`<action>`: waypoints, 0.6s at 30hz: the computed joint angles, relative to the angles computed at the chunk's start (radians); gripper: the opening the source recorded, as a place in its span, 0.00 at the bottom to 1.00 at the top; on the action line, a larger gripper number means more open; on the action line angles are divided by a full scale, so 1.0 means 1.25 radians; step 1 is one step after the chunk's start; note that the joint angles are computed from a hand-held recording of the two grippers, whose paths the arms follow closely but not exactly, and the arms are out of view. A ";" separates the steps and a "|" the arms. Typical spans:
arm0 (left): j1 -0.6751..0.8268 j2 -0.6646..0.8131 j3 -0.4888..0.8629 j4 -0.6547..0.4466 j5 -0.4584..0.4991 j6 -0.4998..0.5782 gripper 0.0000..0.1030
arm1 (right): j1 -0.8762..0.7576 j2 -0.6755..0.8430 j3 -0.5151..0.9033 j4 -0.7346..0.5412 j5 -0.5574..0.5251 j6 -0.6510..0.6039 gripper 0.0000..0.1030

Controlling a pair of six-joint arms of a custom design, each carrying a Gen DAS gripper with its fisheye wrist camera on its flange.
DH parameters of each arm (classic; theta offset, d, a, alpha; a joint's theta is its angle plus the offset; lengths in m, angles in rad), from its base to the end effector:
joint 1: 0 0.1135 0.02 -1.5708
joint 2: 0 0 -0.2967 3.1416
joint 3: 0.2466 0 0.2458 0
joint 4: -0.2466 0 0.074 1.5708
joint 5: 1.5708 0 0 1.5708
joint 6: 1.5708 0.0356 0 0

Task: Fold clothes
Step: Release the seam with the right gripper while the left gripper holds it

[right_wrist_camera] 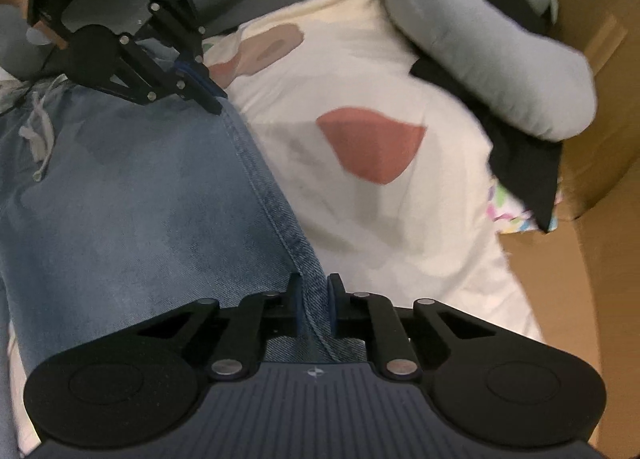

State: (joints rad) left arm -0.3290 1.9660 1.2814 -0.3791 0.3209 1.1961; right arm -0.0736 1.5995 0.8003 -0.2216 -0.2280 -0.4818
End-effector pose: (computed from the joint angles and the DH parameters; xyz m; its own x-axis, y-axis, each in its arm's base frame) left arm 0.3836 -0.1428 0.1889 0.1175 0.8931 -0.4343 0.9351 0.0477 0.3510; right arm 0.2943 -0.0136 0.1884 -0.7320 -0.3986 -0.5525 -0.4349 0.8976 -0.0714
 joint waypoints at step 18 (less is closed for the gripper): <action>0.095 0.025 0.104 -0.046 -0.020 -0.092 0.21 | -0.063 -0.011 0.008 -0.002 0.035 0.061 0.43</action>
State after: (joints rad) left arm -0.2098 1.9969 1.4118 -0.4368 0.2956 1.0807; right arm -0.1528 1.5852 0.8104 -0.2238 -0.1837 -0.4061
